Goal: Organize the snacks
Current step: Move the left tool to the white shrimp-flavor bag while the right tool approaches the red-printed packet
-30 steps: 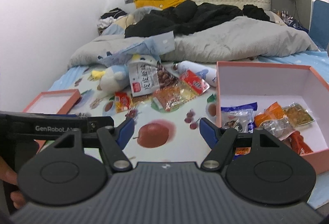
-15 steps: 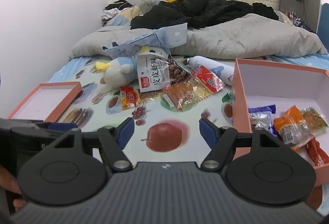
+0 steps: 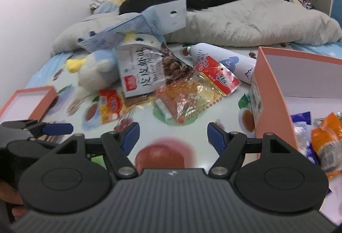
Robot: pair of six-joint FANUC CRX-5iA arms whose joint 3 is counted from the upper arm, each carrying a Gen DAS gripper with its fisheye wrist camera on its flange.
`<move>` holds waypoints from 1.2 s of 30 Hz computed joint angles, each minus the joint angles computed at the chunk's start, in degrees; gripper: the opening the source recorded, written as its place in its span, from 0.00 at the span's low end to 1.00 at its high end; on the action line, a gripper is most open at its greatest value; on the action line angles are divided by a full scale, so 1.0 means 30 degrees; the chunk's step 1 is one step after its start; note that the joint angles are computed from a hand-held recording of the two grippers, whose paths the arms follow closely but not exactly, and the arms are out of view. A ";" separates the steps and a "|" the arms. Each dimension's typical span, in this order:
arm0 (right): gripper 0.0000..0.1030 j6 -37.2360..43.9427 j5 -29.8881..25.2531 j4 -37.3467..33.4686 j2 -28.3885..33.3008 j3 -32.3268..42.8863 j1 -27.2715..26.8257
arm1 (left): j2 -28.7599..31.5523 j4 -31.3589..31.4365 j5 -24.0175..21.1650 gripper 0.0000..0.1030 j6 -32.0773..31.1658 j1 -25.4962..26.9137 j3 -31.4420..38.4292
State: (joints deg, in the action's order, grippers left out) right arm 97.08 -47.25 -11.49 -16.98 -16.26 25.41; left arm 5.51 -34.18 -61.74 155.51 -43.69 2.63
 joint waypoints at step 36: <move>0.80 0.0959 0.0184 -0.0602 0.7891 0.4576 0.0025 | 0.2370 0.3266 0.6504 0.84 -1.0096 0.5200 -0.0693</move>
